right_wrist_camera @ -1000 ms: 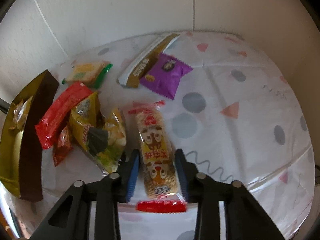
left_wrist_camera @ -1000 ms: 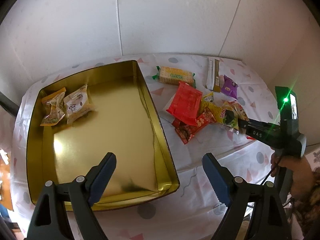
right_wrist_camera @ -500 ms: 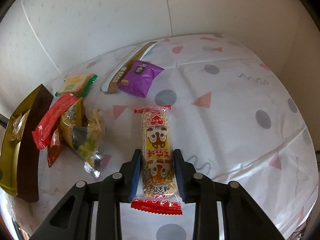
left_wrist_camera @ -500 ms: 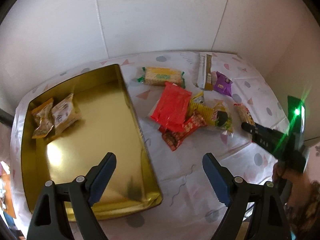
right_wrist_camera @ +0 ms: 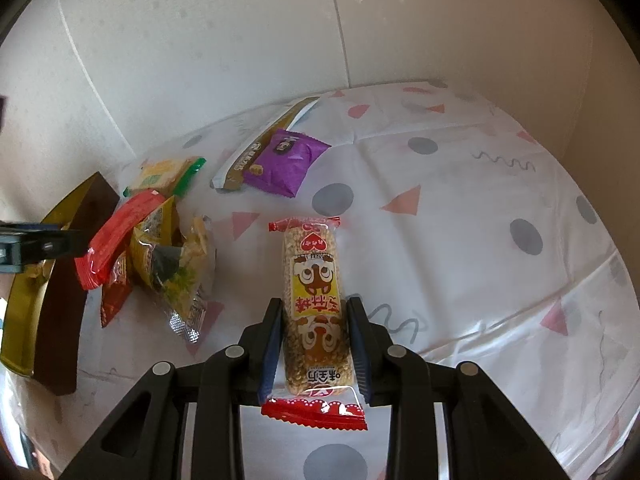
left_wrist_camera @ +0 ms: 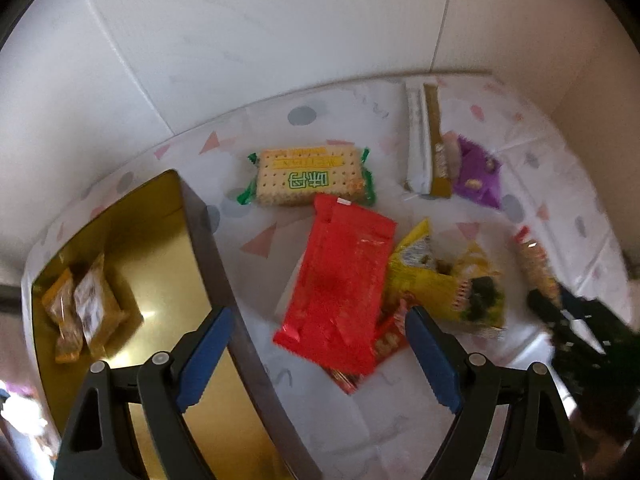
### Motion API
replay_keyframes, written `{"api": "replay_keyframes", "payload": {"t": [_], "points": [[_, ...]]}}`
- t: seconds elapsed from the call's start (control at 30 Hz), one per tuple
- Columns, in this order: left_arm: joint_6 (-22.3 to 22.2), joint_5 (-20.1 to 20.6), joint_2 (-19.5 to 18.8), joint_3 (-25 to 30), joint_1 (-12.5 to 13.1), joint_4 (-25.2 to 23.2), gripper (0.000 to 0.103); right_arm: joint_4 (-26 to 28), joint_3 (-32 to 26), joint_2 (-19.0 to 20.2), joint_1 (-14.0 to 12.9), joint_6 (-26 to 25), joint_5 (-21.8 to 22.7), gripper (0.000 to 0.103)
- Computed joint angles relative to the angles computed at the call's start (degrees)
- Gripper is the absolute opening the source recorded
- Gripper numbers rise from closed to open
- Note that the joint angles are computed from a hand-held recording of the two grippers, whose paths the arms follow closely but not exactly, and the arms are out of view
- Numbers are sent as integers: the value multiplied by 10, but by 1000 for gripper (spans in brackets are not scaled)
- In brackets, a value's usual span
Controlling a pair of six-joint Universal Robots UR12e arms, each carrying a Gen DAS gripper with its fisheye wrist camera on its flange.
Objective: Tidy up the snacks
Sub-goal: 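Grasp the peanut candy bar with the right gripper while the left grasps the red bar, then carry the red wrapped bar into the tray with the left gripper and release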
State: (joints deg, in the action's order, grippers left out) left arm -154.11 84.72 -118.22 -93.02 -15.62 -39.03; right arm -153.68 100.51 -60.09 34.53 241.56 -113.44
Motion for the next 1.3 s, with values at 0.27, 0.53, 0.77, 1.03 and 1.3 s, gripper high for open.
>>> {"api": "replay_keyframes", "payload": {"t": [0.27, 0.53, 0.77, 1.03, 1.3], "points": [[52, 25, -27, 27, -11, -29, 74, -35, 13, -2, -2, 11, 5, 32], [28, -4, -30, 27, -9, -39, 50, -53, 19, -4, -5, 5, 13, 32], [4, -16, -26, 20, -6, -28, 42, -54, 21, -5, -6, -2, 12, 32], [-6, -49, -7, -2, 9, -18, 42, -38, 14, -2, -3, -4, 3, 32], [-31, -104, 11, -15, 24, -14, 42, -29, 11, -2, -2, 1, 0, 32]]}}
